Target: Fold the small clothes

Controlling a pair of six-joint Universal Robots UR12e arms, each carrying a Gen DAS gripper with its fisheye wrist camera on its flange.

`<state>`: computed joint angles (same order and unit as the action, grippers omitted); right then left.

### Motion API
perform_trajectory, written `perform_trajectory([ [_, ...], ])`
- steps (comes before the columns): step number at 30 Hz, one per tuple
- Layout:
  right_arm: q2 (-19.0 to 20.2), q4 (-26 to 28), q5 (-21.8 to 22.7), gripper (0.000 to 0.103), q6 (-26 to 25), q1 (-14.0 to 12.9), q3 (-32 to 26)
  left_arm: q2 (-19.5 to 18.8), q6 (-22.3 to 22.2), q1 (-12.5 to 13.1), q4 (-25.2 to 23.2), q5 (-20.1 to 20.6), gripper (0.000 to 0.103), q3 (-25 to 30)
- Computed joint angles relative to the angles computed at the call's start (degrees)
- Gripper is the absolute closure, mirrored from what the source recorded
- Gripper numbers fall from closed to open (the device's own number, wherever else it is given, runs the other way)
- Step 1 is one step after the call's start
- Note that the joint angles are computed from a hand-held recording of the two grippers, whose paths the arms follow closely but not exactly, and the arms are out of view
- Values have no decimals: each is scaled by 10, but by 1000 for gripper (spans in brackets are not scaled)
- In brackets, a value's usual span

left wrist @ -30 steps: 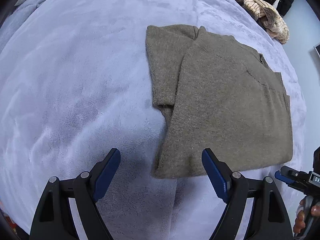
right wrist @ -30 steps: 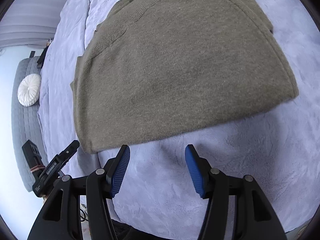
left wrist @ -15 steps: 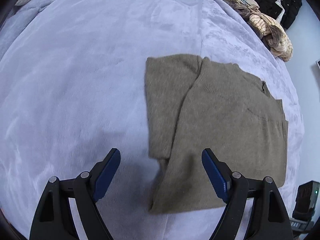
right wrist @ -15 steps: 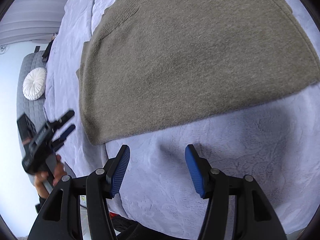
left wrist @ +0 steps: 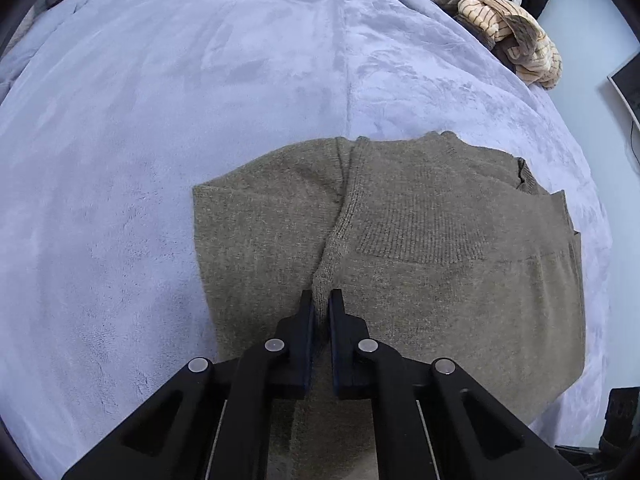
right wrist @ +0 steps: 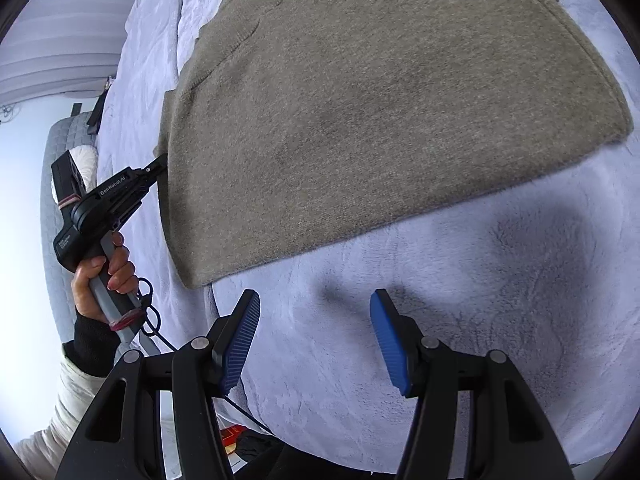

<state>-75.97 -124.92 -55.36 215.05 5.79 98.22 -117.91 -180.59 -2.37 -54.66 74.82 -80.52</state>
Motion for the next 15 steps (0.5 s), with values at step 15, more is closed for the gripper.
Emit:
perform_trajectory([
  [15, 15, 8, 3, 42, -9, 9, -19, 29, -37, 8, -20, 21, 94, -15],
])
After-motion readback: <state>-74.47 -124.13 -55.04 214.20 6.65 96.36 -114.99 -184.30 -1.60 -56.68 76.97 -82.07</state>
